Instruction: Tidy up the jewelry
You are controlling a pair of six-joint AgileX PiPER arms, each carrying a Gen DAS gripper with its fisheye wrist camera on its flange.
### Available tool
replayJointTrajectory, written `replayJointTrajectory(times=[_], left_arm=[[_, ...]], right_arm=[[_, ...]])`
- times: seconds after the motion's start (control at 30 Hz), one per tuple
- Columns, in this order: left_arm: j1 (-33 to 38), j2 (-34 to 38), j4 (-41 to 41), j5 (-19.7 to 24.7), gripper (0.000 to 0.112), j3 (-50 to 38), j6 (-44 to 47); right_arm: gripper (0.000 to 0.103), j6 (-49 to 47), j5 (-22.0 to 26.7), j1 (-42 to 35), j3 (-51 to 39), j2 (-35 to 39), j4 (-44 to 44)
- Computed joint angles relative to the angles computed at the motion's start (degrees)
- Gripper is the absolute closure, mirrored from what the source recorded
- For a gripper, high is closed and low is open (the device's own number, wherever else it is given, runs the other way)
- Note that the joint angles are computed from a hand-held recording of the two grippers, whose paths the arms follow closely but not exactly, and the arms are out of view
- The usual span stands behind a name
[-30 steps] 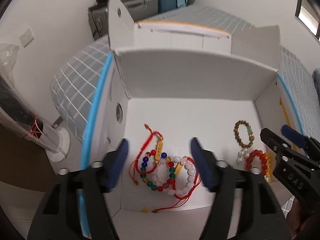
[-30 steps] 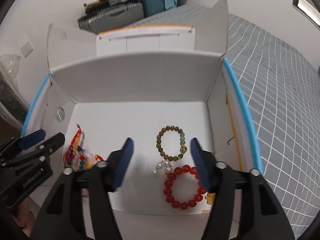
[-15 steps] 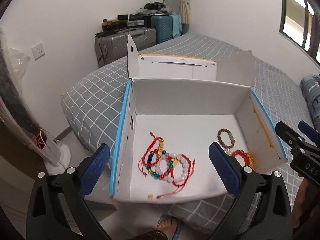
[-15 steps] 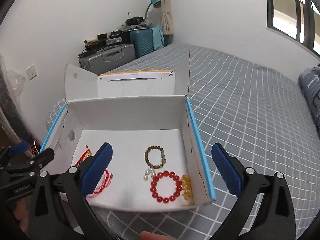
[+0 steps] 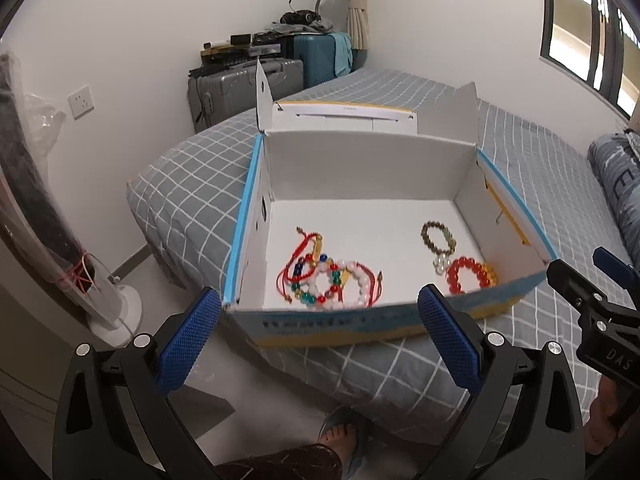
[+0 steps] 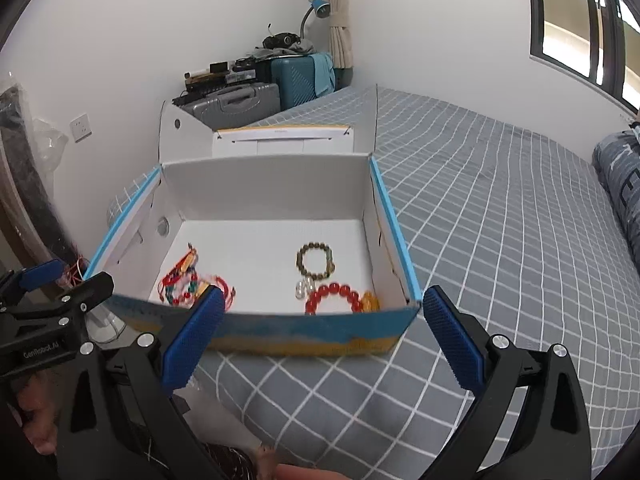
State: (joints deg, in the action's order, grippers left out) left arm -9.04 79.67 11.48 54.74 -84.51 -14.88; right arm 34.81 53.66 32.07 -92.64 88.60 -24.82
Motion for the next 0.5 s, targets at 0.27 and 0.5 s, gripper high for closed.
replayJointTrajectory(times=[0.27,0.5], left_arm=[[-1.26,-1.26,1.38,-0.67,0.015,3.86,-1.73],[-1.13,-1.1,0.46,-0.46,0.015,3.48,-1.36]], right_arm=[[0.008,1.08,-0.77,0.53,3.39,-0.72,-0.35],[0.008,1.15,-0.68,0.88,3.09,-0.05,-0.73]])
